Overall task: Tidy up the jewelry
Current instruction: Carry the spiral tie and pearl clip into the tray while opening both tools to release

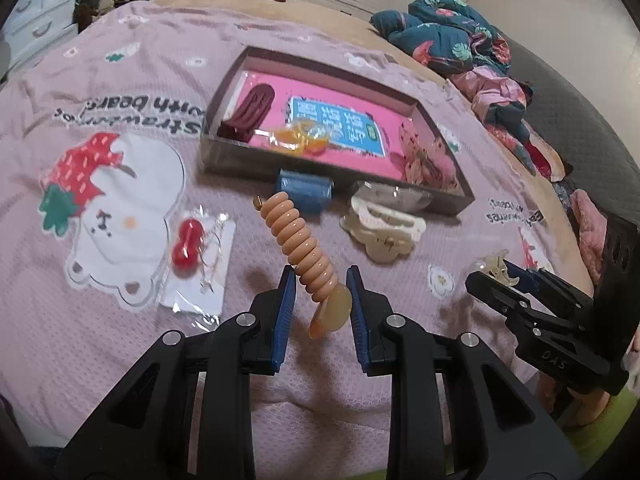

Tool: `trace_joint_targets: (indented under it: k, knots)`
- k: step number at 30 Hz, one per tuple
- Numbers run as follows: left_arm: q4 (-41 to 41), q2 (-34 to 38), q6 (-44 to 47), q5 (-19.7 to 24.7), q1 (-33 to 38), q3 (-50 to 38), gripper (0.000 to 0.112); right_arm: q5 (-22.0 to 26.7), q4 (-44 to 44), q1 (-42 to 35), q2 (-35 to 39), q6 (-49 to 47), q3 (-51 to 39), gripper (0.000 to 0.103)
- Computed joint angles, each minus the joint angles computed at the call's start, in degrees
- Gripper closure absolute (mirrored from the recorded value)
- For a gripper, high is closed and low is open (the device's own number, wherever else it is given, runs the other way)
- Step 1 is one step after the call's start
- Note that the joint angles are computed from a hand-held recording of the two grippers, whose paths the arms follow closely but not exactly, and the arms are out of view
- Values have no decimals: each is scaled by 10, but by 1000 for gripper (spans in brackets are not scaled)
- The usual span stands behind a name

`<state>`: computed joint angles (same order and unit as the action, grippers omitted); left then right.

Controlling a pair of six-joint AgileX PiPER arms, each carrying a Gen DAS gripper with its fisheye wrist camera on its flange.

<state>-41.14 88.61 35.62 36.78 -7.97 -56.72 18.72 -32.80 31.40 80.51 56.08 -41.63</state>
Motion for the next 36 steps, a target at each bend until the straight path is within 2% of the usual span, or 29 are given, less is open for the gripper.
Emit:
trace_joint_targets:
  k: [13,26,36]
  knots:
    - [44,33,-52,38,6,-99,94,13,67,-43,34,-98,-79,56]
    - [85,114,-106,82,-9,-251,94,23,135,-114,78,-207,-172,56]
    - [111,200,-141,121,-28,-394,94,36,146,-166,133,-244,-260,56]
